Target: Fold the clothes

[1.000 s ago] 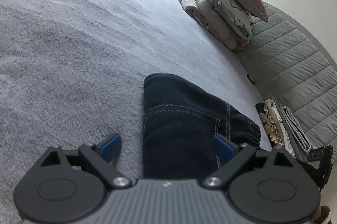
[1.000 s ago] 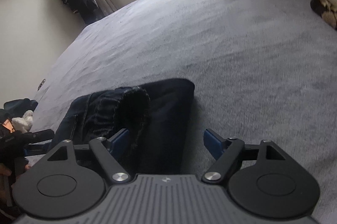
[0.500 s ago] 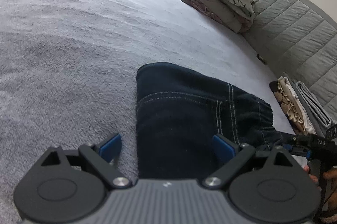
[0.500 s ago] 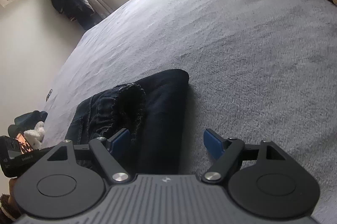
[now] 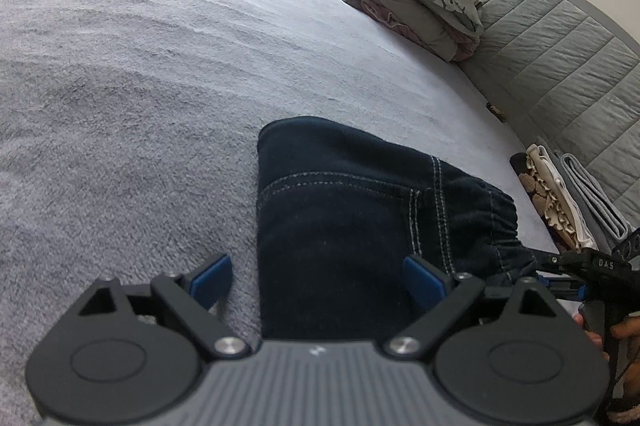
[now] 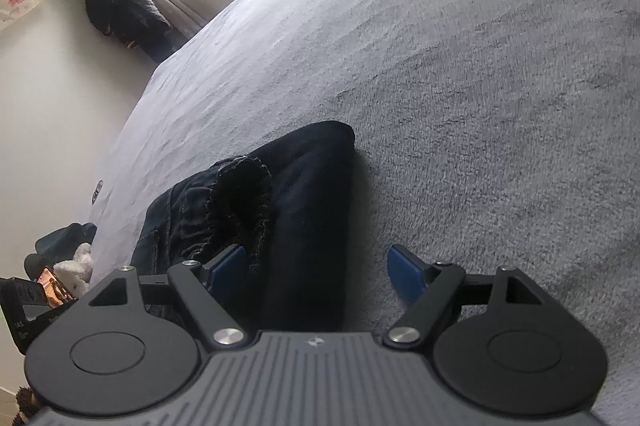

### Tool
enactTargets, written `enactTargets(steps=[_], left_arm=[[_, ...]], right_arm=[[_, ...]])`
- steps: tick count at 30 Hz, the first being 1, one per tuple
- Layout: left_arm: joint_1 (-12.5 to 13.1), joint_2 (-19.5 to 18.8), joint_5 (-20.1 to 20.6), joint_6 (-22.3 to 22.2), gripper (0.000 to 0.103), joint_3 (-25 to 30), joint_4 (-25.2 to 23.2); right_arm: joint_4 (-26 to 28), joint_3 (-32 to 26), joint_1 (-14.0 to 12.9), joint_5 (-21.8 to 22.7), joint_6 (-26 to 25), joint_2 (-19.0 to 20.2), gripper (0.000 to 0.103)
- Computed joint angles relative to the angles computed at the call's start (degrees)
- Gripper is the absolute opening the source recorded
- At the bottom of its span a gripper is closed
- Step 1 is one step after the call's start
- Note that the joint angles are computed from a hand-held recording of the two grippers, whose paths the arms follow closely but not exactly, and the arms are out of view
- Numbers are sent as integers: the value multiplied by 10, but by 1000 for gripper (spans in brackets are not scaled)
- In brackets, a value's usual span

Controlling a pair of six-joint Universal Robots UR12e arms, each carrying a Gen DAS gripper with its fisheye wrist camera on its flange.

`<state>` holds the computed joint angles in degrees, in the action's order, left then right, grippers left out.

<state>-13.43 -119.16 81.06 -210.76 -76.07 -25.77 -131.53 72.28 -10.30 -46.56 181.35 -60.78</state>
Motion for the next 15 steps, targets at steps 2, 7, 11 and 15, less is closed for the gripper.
enactTargets(steps=[2,7,11,15], left_arm=[[2,-1,-15,-6,85,-1,6],[6,-2,-41,-33,83,-6,23],[11,-2,-60,-64,83,-14,39],[11,-4,-66,-66,86,-14,45]], right_arm=[[5,-2,-1,5,1,1,81],[24,-5,-5,31,20,3,81],[32,-6,-7,46,35,5,81],[29,-6,-8,52,47,6,81]])
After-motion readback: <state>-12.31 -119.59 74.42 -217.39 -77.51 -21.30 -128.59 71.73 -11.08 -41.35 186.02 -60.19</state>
